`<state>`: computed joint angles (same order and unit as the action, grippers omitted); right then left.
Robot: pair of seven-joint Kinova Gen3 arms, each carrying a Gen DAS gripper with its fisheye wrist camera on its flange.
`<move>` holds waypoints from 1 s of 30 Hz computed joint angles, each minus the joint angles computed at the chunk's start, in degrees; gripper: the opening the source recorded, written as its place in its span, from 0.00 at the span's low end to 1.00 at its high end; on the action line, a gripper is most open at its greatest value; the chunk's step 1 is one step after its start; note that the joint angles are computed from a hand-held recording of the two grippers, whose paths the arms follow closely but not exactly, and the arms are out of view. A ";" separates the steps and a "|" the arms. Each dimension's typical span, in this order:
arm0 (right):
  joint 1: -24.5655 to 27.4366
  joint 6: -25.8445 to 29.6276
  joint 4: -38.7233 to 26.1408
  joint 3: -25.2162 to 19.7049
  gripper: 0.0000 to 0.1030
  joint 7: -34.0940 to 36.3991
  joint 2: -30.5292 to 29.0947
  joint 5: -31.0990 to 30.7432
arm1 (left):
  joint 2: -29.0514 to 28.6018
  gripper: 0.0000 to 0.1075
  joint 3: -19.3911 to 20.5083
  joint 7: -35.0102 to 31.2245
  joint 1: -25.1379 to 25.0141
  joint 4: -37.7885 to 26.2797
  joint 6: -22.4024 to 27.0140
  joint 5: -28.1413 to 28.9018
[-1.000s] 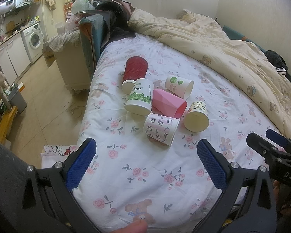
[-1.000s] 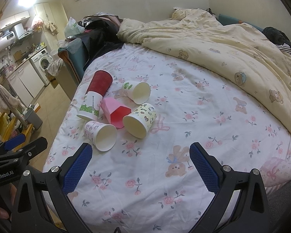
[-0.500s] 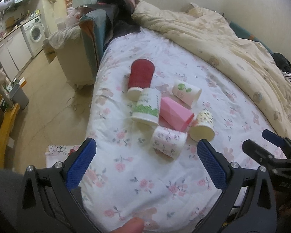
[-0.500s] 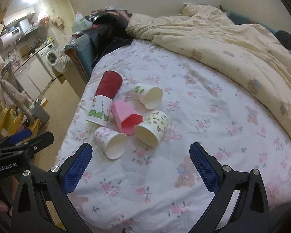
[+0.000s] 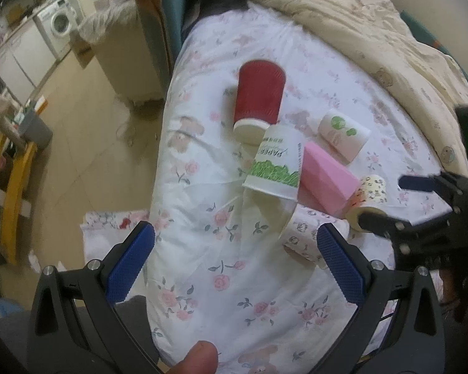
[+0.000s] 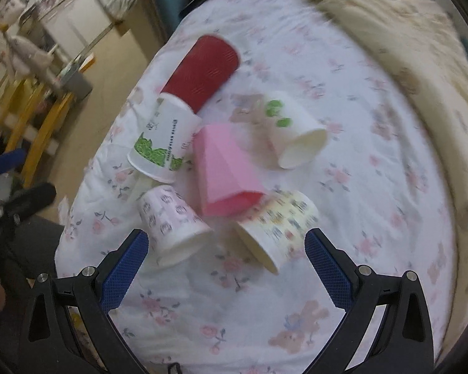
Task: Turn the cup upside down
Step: 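Move the right gripper toward the pink hexagonal cup and close on it, then lift the pink hexagonal cup with the right gripper and carry it toward the left gripper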
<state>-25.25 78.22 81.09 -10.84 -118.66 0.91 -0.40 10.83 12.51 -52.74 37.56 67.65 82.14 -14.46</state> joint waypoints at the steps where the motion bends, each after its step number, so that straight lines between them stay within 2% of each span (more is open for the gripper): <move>1: 0.39 0.23 -1.02 0.41 0.98 1.59 1.61 -1.00 | -0.02 0.95 -0.22 0.65 -0.34 0.65 -0.40 0.62; 5: 0.75 2.37 -4.73 1.27 0.94 5.66 7.35 -2.64 | 0.51 0.95 -0.64 0.64 -2.22 1.33 0.07 3.84; 6: 0.71 3.27 -5.84 1.46 0.91 6.38 9.10 -2.86 | 0.43 0.95 -0.78 1.09 -2.34 1.57 0.08 3.74; 12: -0.40 5.36 -9.13 2.33 0.90 8.85 14.91 -2.66 | 0.63 0.95 -0.90 1.71 -2.96 1.72 0.36 3.92; 14: -0.84 5.63 -9.41 2.71 0.86 8.61 16.22 -2.35 | 0.78 0.95 -0.91 1.80 -3.05 1.56 0.42 3.89; 17: -1.22 5.35 -9.40 3.21 0.74 8.16 17.21 -1.72 | 1.19 0.95 -0.80 1.69 -2.65 1.24 0.55 3.44; 18: -1.22 5.14 -9.18 3.39 0.67 7.85 17.20 -1.61 | 1.21 0.95 -0.80 1.63 -2.55 1.27 0.54 3.37; 24: 1.29 1.71 -6.17 3.67 0.66 7.84 14.26 -4.48 | 0.59 0.95 -1.02 2.11 -2.69 1.78 -0.28 3.42; 30: 5.54 -0.32 -3.08 4.38 0.66 7.55 7.24 -8.63 | 0.28 0.95 -0.57 2.51 -2.16 1.84 -0.95 2.44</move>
<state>-19.70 77.90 78.00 -6.46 -111.11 8.15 -9.03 11.11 11.94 -50.23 35.40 69.49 81.19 -12.02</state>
